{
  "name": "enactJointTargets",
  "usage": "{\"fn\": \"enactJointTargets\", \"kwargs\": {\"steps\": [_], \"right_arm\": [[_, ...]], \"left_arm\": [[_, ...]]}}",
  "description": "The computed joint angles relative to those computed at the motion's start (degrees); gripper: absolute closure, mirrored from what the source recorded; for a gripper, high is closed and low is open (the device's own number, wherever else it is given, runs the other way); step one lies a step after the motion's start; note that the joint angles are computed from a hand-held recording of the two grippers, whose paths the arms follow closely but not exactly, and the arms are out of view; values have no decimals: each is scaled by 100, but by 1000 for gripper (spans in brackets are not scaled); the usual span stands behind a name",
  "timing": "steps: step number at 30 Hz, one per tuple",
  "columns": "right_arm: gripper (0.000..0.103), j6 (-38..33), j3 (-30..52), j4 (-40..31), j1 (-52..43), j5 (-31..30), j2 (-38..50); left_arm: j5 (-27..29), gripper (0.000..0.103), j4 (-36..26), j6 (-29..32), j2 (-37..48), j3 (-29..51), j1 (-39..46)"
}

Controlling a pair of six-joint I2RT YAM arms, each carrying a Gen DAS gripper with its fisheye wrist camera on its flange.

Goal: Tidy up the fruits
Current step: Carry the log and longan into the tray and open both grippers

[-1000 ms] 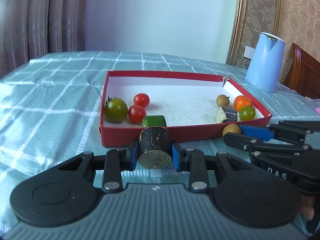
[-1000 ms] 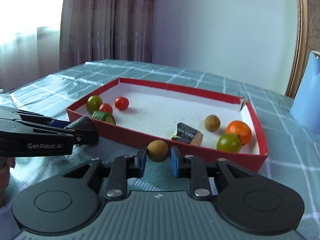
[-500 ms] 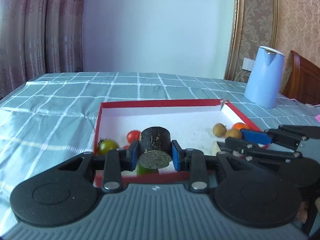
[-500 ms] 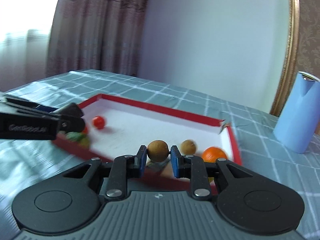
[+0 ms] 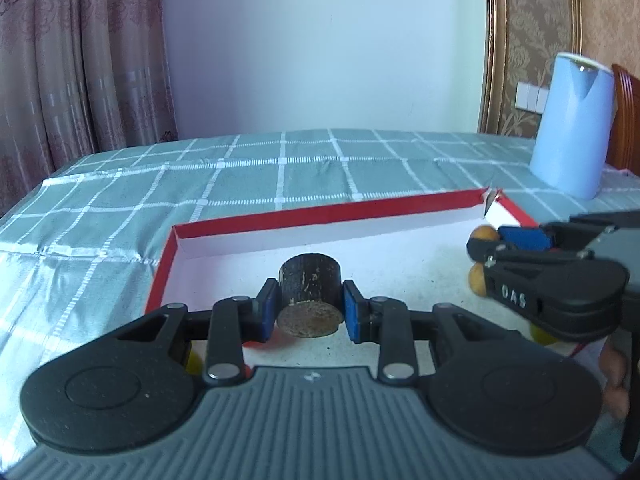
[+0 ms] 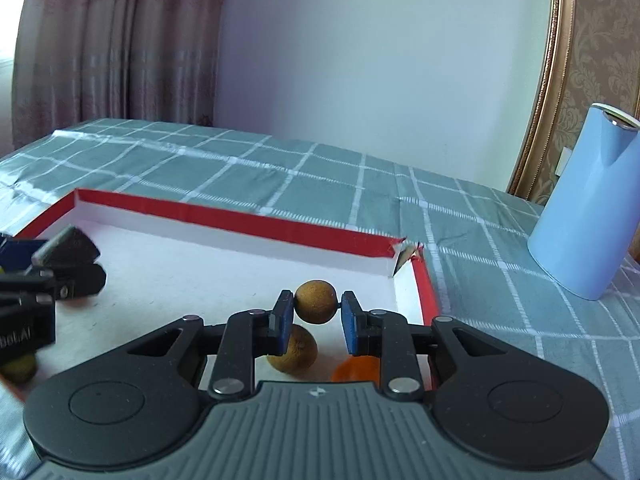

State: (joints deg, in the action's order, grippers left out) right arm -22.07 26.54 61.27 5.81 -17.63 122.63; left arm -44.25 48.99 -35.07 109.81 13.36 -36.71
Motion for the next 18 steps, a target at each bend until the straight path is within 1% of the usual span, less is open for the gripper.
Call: {"fn": "enactJointTargets", "kwargs": {"steps": [2,11,16,17,18], "right_arm": [[78,69,100,-255,-21,-82,-43],[78,97,116,-324,-46,-165,-47],[78,190,183,-586,-105,-271,-115],[76,183,167,-597,-115,-281,-134],[74,167,159,-648,-134,-312,-169]], "left_arm": [[59,73,-121,13,85,124,96],[126,73,-192,53,224,256,192],[207,72,-169,55,212,225,234],[159,72,-188,42,234,236,198],[82,67,-251,20,246,261,147]]}}
